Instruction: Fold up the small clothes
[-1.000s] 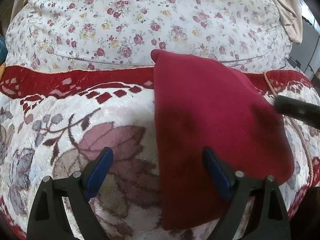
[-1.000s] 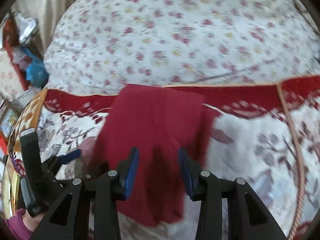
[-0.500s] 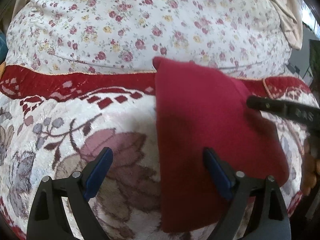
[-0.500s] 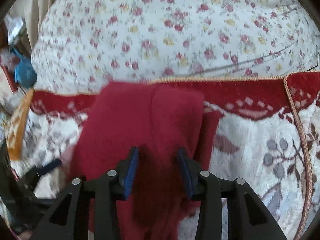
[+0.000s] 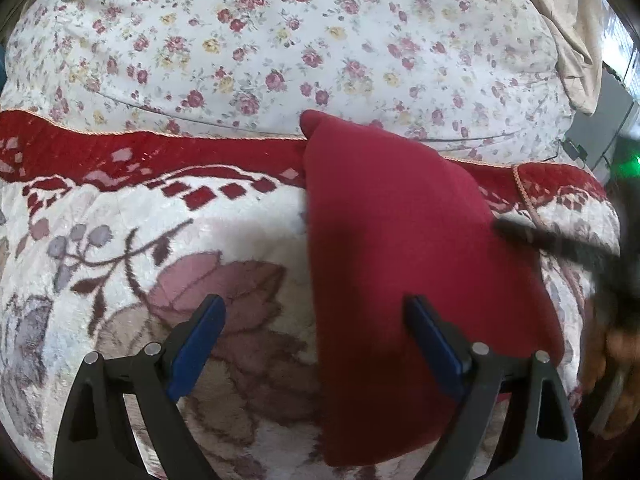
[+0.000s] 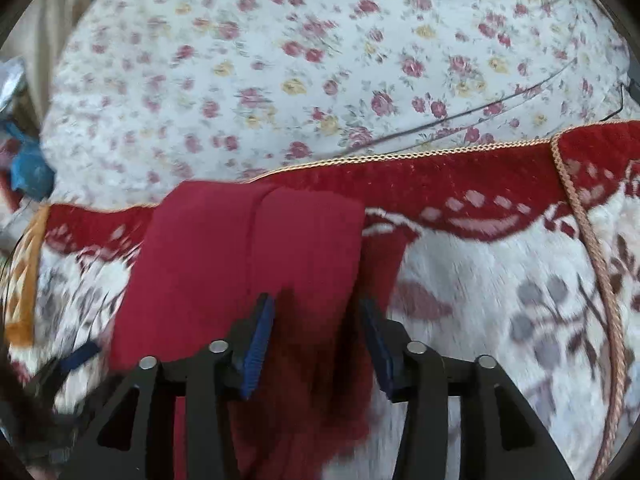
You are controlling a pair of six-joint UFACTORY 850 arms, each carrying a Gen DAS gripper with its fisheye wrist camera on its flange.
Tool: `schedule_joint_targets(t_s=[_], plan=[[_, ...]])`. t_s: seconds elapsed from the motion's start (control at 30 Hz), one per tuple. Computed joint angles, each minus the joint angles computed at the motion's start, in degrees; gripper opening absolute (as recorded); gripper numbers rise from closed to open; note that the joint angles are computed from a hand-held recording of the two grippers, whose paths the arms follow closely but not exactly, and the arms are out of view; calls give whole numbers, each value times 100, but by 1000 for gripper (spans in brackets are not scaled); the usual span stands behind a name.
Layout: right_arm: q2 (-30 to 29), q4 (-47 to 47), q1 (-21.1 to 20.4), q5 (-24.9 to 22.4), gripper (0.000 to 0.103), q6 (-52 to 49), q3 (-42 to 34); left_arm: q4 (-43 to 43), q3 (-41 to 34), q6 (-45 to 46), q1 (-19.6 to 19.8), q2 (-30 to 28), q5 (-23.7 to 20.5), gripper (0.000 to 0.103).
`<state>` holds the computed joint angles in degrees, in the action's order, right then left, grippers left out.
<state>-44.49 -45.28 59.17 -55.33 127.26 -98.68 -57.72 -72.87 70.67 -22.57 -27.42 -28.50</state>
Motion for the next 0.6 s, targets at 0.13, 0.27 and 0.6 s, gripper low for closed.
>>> schedule_joint_targets(t_s=[0.13, 0.27, 0.6], plan=[[145, -342, 107, 420, 73, 792, 497, 184, -178, -257, -15, -118, -311, 91], [639, -1324, 244, 603, 89, 2129, 1282, 447, -657, -709, 20, -402, -807, 94], [545, -2877, -267, 2121, 74, 3075, 1574, 646, -1365, -910, -100, -1048, -1465, 69]])
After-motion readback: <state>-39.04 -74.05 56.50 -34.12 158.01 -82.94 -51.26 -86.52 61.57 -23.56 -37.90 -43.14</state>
